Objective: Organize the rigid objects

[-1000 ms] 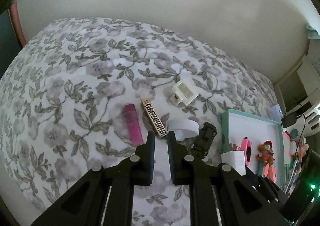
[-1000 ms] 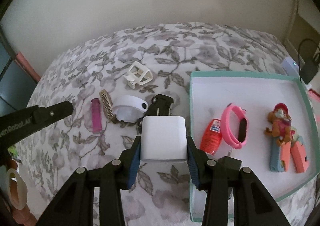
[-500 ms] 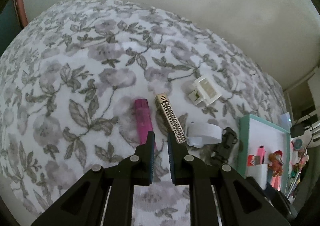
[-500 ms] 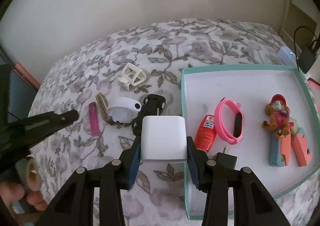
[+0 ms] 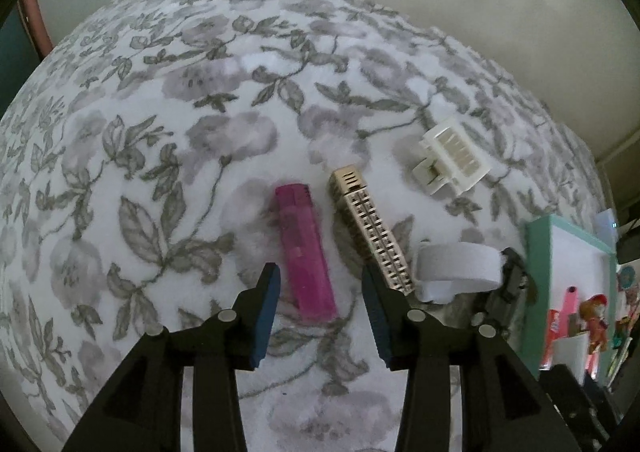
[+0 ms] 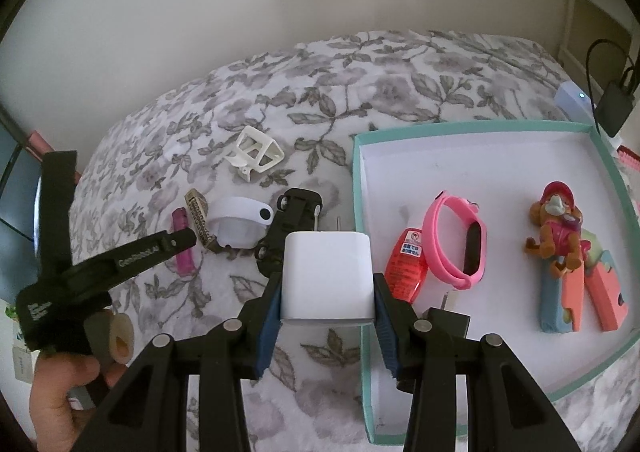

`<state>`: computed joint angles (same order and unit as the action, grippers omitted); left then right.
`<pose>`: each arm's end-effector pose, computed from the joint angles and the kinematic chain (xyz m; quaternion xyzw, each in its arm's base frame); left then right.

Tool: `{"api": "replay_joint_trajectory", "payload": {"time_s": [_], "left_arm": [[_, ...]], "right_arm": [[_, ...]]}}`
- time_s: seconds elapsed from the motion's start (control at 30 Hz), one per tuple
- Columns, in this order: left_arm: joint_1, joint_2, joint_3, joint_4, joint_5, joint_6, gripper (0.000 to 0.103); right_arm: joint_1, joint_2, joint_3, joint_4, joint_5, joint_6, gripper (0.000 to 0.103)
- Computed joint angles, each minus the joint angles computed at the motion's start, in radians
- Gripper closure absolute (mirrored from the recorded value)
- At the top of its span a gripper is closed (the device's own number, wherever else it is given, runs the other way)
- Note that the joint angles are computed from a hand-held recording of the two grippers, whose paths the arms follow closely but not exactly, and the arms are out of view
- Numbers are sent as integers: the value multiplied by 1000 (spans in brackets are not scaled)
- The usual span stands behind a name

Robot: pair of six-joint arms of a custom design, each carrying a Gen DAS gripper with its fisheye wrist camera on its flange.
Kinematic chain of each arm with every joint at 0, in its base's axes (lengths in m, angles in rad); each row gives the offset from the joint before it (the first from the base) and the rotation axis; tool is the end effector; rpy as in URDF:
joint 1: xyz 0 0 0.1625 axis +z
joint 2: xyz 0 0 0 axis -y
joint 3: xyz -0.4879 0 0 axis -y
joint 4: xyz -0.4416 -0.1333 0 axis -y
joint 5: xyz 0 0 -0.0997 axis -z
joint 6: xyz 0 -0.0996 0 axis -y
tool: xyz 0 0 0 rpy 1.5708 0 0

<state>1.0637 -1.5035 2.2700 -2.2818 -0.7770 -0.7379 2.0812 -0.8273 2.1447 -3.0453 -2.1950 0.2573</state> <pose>-0.0383 -0.4896 0.2677 -0.0955 0.9170 -0.2045 0.3288 0.3352 -0.4450 0.0299 0.0958 -0.9442 0.1839 0.2559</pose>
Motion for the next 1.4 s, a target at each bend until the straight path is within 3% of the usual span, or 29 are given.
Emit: {"api": "replay_joint_trajectory", "payload": {"time_s": [0.4, 0.57, 0.6, 0.63, 0.67, 1.0, 1.4], "left_arm": [[-13, 47, 2, 22, 93, 29, 60], [-10, 42, 3, 15, 85, 33, 61], [-10, 42, 3, 16, 87, 30, 67], [-13, 40, 2, 24, 89, 21, 80], [-11, 35, -1, 35, 84, 13, 83], [10, 12, -12, 26, 19, -6, 83], [-150, -74, 0, -37, 99, 42, 83]], "right_arm": [[-5, 4, -2, 15, 0, 9, 58], [-6, 5, -4, 22, 0, 11, 58], [-6, 5, -4, 22, 0, 11, 58], [-6, 5, -4, 24, 1, 11, 58], [-6, 5, -4, 25, 1, 11, 58], [-12, 5, -5, 30, -1, 13, 58], [14, -25, 13, -62, -18, 3, 58]]}}
